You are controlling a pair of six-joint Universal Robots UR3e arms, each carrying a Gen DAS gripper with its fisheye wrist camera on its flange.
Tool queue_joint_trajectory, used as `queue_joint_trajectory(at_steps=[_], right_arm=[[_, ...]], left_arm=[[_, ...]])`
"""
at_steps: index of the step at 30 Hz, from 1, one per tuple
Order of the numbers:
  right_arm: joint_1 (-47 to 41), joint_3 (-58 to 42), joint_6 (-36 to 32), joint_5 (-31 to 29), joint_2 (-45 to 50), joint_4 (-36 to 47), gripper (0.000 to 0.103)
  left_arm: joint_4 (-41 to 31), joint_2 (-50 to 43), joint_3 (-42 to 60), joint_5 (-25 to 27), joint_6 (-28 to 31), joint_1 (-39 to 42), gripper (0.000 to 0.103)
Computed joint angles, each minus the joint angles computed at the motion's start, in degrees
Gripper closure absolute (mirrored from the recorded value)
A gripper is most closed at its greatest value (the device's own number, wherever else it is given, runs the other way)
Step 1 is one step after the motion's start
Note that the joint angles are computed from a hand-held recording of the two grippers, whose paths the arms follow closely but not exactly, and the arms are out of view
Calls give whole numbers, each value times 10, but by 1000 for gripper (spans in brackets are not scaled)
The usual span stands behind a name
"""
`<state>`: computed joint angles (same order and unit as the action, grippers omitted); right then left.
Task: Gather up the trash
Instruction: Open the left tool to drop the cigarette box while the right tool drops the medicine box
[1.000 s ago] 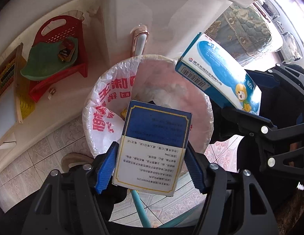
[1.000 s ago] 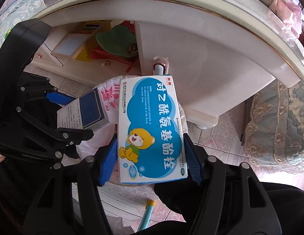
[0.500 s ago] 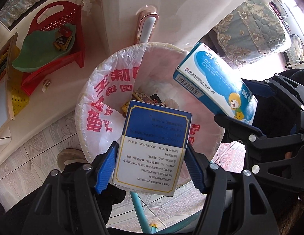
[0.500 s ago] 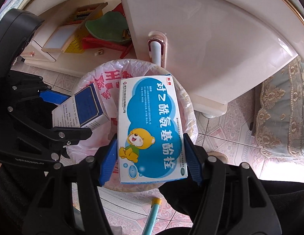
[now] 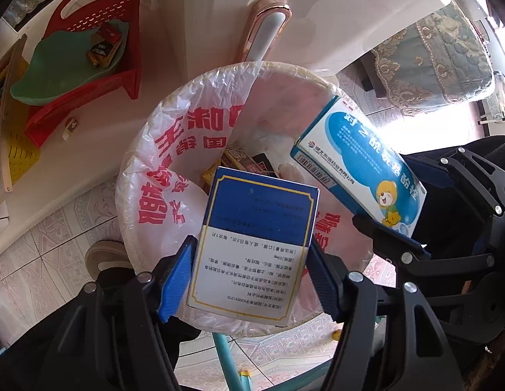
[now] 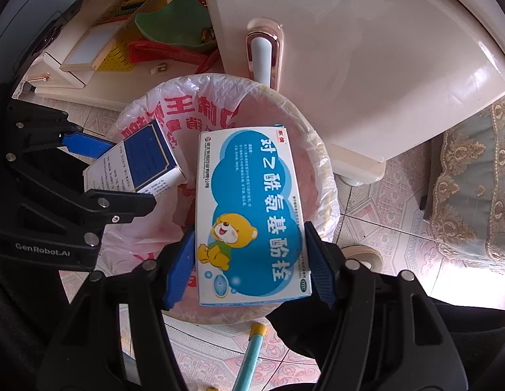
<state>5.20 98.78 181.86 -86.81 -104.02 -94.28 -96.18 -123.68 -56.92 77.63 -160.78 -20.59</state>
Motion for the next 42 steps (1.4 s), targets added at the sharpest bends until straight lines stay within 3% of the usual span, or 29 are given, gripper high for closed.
queue_joint_trajectory(at_steps=[14,16,18,42], right_arm=[[14,0,4,4,15,-10,41],[18,-2,5,-3,20,-8,37],[18,-1,6,-4,20,-9,33],[-20,1,31,-6,2,34,30]], left_arm=[[-33,-34,34,8,-16,-5,36],[-45,-42,44,3,-19,-3,23],[-44,-43,44,9,-24,-2,18],[-12,-22,23,33,-48,-8,17]])
